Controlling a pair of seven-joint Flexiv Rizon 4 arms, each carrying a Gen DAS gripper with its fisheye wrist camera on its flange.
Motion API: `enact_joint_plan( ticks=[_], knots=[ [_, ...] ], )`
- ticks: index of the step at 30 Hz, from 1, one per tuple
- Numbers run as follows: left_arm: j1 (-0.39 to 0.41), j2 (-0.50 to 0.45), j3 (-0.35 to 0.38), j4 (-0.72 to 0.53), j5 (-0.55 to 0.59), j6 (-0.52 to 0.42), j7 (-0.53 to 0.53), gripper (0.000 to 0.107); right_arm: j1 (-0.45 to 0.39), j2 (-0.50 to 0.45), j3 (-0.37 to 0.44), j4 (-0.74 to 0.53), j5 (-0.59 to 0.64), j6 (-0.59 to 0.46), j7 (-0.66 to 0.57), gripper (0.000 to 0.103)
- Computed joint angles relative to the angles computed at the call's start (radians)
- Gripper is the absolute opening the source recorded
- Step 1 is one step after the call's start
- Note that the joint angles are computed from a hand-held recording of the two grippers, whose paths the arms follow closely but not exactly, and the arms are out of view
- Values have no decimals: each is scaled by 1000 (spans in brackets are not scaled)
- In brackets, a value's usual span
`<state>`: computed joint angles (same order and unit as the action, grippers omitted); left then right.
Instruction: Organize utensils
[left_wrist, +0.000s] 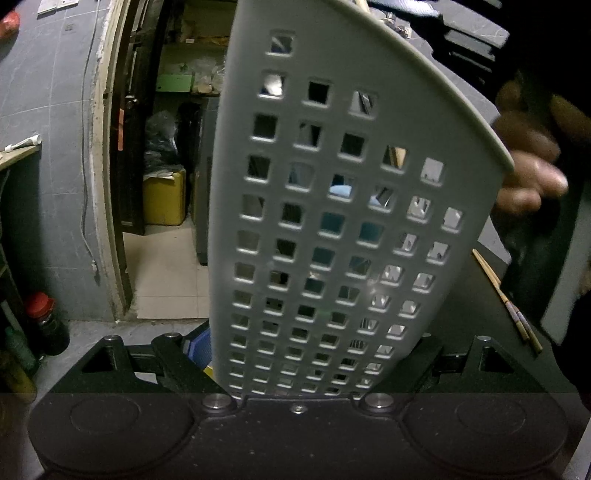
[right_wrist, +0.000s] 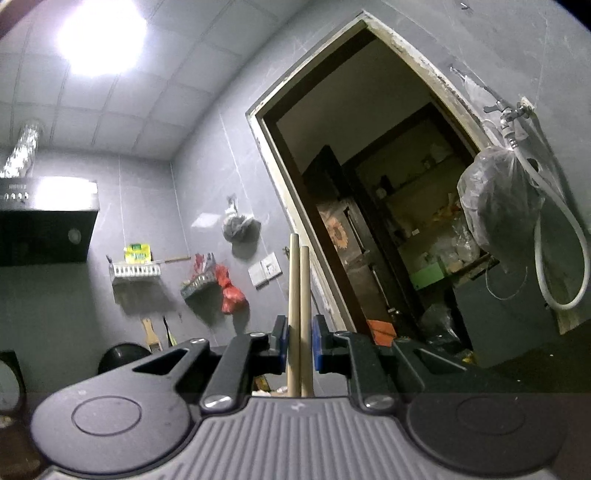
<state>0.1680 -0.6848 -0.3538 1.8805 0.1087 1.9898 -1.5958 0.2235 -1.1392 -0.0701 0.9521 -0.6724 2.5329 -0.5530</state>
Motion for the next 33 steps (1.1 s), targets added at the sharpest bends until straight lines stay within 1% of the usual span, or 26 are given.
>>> enact_joint_plan(
  ticks=[4,12,15,18,20,21,22,24,26,27,30,31,32,33],
  knots=[
    [-4,1,4,0,-2,0,-1,87,5,42,-15,92,-7,17,-39,15],
    [-2,1,2,0,0,0,-1,87,-7,116,1,242,-43,10,-100,16],
    [-2,1,3,0,0,0,-2,87,-17,154,4,303,-79,-6,-116,16],
    [-1,1,1,0,1,-1,-2,87,-35,204,9,379,-140,-35,-117,18],
    [-4,1,5,0,-1,0,-1,87,-46,236,13,425,-170,-61,-135,24],
    [-2,1,3,0,1,0,-2,87,-50,246,20,444,-172,-70,-148,31],
    [-1,1,2,0,1,0,-2,87,-55,255,27,460,-176,-79,-158,35],
    [0,3,1,3,1,1,-4,86,-67,266,44,485,-180,-90,-170,38],
    [-1,5,3,4,1,0,-4,86,-76,271,62,503,-166,-89,-183,45],
    [0,4,2,4,2,1,-4,86,-79,275,68,512,-155,-89,-190,50],
    [2,4,0,5,3,1,-5,86,-83,295,79,556,-105,-81,-227,57],
    [0,4,2,4,2,1,-5,86,-82,305,81,572,-82,-81,-241,63],
    [-1,4,2,4,2,1,-5,86,-80,320,80,594,-49,-86,-261,67],
    [0,5,2,4,2,0,-6,87,-80,333,80,613,-23,-93,-277,75]
  ],
)
